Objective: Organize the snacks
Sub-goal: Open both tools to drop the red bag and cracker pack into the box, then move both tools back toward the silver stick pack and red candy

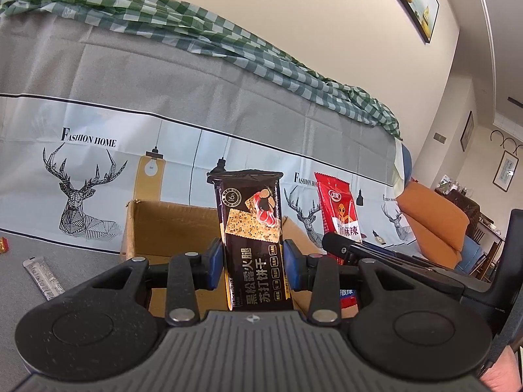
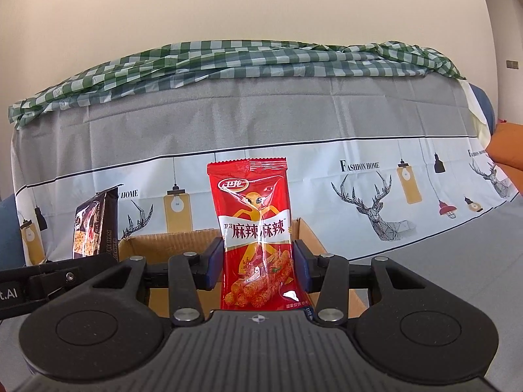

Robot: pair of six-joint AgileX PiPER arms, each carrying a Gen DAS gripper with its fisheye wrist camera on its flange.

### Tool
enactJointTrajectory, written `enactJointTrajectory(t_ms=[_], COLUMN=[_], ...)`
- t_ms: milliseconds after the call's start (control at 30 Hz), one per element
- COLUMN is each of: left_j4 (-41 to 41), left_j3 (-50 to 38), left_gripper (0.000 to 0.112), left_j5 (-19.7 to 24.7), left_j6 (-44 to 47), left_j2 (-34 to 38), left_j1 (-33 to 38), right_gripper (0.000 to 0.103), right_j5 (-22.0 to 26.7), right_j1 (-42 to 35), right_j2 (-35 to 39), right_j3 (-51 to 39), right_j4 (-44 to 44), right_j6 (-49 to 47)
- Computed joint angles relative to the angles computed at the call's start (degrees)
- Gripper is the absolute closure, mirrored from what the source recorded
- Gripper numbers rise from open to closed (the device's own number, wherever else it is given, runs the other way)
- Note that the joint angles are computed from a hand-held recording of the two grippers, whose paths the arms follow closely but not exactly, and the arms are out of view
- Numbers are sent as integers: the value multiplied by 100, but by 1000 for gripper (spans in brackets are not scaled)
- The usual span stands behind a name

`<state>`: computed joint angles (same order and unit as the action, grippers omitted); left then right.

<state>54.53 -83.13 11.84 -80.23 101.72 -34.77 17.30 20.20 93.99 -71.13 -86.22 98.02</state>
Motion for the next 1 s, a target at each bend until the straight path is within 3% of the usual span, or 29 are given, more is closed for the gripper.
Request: enactJointTrajectory(t_ms=[100,133,167,233,300,400,533,633,1000], left_j4=[-776,-863,-722,73,542,832,2371,2921,3355], left_j3=[-49,-65,-44,25,59,58,171,262,699], left_gripper=[69,60,48,40,35,33,27,25,25], left_j5=[-65,-63,-79,-76,-31,92,662,1052,1542], left_j6=[745,831,688,-89,-525,-777,-2146,-2596,-3058], left_j2=[19,29,19,-17,-39,-39,-78,-129,-562], left_j1=[50,55,54,20,-11,-55,-248,-325,-106], right_gripper=[55,55,54,38,34,31,28,25,24], right_j5=[16,18,38,167,236,293,374,474,865], right_j1=[7,12,26,86,112,131,192,269,737], right_j2=[-1,3,12,37,30,36,70,99,289], right_j3=[3,-1,-9,-32,-20,-19,-66,-95,-359], right_j4=[-4,7,34,72,-68,-125,-151,-246,-308], right_j6=[17,-4,-45,-127,3,97,160,280,541])
